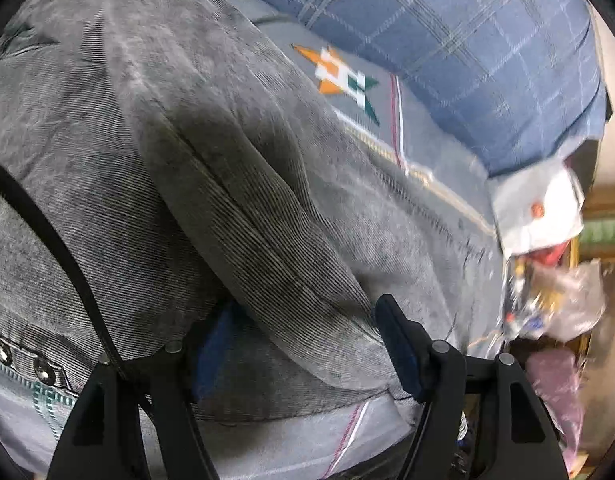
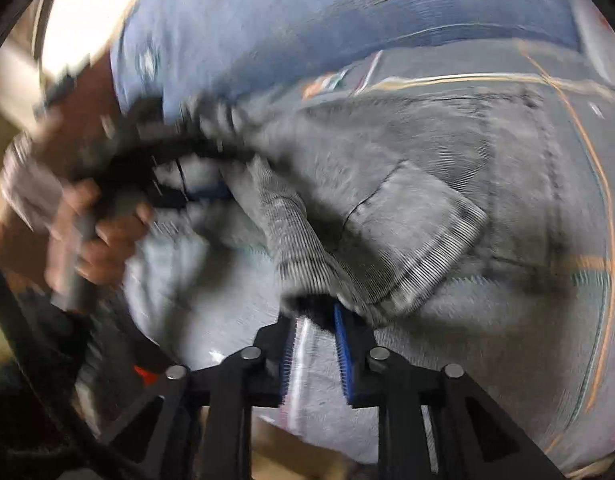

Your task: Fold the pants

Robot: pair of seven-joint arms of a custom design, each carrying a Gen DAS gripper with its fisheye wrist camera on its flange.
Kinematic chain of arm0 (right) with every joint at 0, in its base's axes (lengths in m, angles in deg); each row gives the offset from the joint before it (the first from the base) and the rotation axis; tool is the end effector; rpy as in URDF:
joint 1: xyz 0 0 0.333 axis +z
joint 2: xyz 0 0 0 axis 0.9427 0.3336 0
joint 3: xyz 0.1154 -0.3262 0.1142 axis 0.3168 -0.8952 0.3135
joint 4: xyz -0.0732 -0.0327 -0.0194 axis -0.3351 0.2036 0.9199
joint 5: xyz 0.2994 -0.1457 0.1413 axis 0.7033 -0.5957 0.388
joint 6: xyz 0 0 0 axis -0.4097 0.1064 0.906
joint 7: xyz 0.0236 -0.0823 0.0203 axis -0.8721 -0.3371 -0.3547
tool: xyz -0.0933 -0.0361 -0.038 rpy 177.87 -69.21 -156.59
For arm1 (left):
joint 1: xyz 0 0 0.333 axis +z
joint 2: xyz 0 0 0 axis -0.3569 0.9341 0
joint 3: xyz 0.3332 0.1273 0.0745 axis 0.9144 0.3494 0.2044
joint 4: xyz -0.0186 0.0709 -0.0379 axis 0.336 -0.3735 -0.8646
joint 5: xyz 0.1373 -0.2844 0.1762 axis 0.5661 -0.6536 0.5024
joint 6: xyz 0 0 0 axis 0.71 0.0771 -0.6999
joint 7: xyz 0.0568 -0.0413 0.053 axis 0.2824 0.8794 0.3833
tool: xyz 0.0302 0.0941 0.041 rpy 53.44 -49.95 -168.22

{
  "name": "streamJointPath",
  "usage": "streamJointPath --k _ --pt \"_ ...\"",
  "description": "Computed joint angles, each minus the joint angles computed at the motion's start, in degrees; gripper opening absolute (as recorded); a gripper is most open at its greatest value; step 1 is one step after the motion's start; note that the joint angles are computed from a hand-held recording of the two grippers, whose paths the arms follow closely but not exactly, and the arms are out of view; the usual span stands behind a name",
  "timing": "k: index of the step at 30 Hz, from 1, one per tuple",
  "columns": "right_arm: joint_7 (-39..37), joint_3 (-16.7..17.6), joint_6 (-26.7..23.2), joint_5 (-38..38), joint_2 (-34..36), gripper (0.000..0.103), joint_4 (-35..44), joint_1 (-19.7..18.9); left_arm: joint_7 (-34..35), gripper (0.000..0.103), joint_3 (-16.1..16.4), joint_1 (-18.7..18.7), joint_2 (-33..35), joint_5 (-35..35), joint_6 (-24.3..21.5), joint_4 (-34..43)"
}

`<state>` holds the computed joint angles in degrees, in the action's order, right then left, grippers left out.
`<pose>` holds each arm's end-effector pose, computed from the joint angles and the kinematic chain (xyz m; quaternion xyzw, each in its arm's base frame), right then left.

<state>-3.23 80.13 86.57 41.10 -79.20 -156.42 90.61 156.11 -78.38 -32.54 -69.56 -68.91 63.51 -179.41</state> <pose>0.4576 0.2060 0.5322 -0.7134 0.6066 0.1015 0.3359 0.5324 -0.2726 0.5014 0.7467 -0.5997 0.2402 0.1584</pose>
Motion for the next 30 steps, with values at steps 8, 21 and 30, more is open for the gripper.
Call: streamJointPath --k 8,21,30 --pt "13.01 -1.33 6.55 -0.52 1.13 0.053 -0.54 -3.25 9.67 0.003 0.87 -0.36 -6.72 -9.53 2.47 -10.56" --pt "40.92 1.16 12.21 -38.33 5.9 0.007 3.57 -1.84 18.64 0.05 4.53 -4.7 -14.59 -16.73 9.03 -18.07" --pt "55.63 3.15 19.3 -55.87 2.26 0.005 1.47 -5.09 13.72 0.06 3.4 -5.4 -8.65 -9.99 12.28 -13.26"
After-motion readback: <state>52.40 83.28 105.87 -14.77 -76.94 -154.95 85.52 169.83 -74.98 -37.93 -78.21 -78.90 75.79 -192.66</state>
